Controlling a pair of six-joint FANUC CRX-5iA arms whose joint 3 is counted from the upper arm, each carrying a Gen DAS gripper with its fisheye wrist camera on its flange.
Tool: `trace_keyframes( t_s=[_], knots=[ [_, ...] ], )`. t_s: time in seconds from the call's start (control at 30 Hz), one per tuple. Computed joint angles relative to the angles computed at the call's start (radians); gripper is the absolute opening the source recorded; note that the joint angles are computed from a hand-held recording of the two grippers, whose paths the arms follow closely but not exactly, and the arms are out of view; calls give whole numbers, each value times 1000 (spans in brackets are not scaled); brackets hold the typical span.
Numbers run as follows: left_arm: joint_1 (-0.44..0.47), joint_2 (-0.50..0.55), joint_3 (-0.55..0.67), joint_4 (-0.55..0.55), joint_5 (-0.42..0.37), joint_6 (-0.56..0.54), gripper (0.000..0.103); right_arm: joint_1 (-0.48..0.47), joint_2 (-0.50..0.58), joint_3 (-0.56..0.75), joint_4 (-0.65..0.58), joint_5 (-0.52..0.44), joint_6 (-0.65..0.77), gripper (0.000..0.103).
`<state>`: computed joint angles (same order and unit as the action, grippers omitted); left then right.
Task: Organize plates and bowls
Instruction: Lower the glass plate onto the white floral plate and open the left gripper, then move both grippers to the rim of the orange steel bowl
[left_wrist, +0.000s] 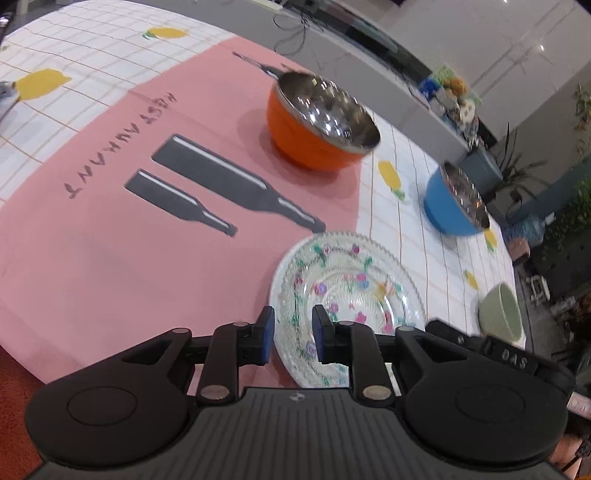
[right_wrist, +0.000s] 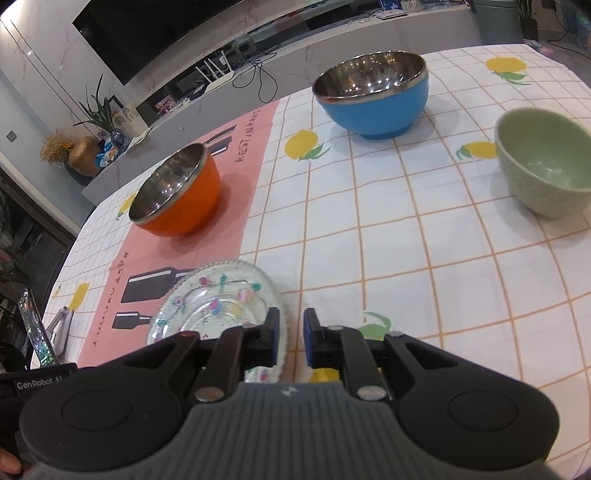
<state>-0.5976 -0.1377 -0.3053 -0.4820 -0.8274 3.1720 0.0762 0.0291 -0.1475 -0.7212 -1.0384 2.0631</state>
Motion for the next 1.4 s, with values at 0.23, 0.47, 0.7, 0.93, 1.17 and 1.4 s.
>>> trace_keyframes(
  t_s=[0.23, 0.47, 0.7, 0.93, 1.17, 1.4],
  knots=[
    [-21, 10, 20, -62, -41, 50, 47, -13, 9, 7, -6, -31, -15, 18],
    [-26, 33, 25, -57, -35, 53, 47, -11, 17, 11, -19, -50, -10, 5],
    [-43, 37, 34, -83, -44, 77, 47, -12, 19, 10, -29, -50, -2, 4],
    [-122, 50, 103, -199, -164, 111, 38, -40, 20, 19, -57, -70, 17, 9],
    [-254, 126, 248, -392, -369, 66, 11, -62, -18, 19, -70, -51, 51, 13],
    [-281, 146, 296, -491, -400, 98, 10, -75, -42, 26, -94, -45, 80, 14]
  ],
)
